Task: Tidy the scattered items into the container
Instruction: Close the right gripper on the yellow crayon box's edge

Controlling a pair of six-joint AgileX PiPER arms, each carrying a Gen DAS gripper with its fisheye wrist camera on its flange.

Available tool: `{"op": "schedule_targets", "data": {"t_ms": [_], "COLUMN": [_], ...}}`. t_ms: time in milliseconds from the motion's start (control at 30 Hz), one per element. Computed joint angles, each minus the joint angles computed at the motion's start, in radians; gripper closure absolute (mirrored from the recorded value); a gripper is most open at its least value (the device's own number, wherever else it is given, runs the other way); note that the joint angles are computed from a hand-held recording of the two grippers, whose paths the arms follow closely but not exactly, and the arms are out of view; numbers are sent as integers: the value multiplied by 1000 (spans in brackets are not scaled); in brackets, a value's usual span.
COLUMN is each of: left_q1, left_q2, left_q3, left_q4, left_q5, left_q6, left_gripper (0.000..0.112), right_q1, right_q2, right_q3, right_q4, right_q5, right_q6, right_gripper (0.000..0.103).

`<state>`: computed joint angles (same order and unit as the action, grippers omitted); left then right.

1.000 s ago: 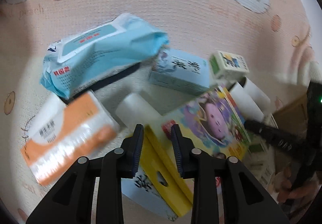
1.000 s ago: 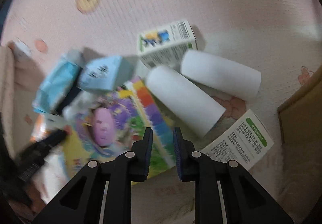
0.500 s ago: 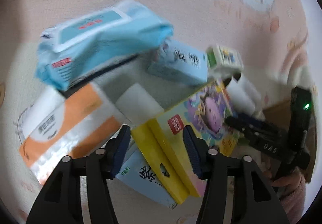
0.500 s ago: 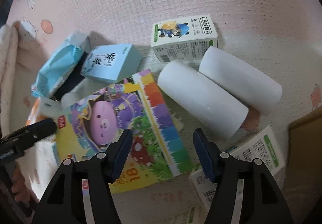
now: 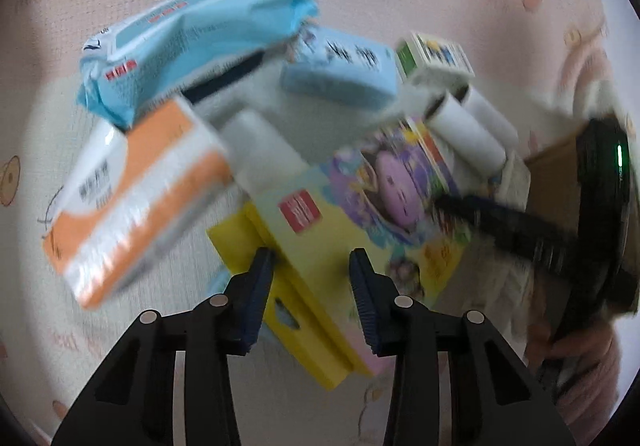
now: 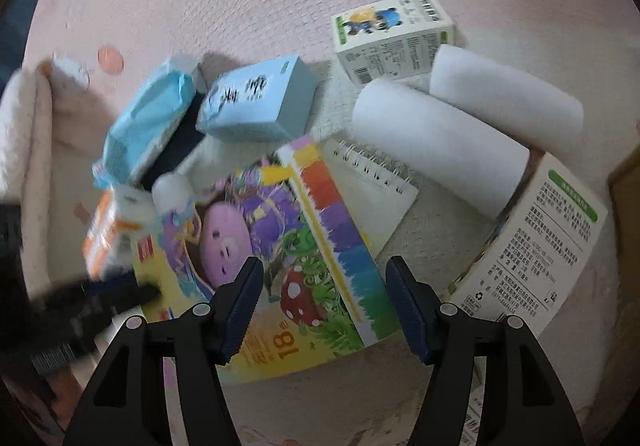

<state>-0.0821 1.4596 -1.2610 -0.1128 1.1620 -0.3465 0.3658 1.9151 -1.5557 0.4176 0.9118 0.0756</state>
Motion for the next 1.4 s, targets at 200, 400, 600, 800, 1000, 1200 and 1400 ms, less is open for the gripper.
{"op": "schedule_targets", "data": {"t_ms": [200,400,600,800,1000,1200,1400], "left_q1": [-96,-196,-169,-126,-131,-141,-217], "left_q2": [-63,-86,-86,-28,-9,-56,-75], "left_q3": [87,84,4,-33,7,62,87], "left_q4": [-74,48,107,62,61,47,76], "left_q5": [-4,-21,-5,-51,-87,-104,-92], "left_q6": [18,-144,-113,-45,-52,-35,-88], "left_gripper": [70,70,53,52,85,88,88], "right_q1": [2,39,35,92,224,237,190], "right_q2": [21,-77,-277,-457,-566,-534,-523], "right_q3": [-53,-4,172,369,540,642,679], "right_q4": [12,-114,-196,-232,-289,-79,-19], "right_q5": [11,1,-4,-95,-184,-266,-310], "right_q6": [1,166,336,524,748,631,598], "right_gripper": [42,42,42,42,74,74,74]}}
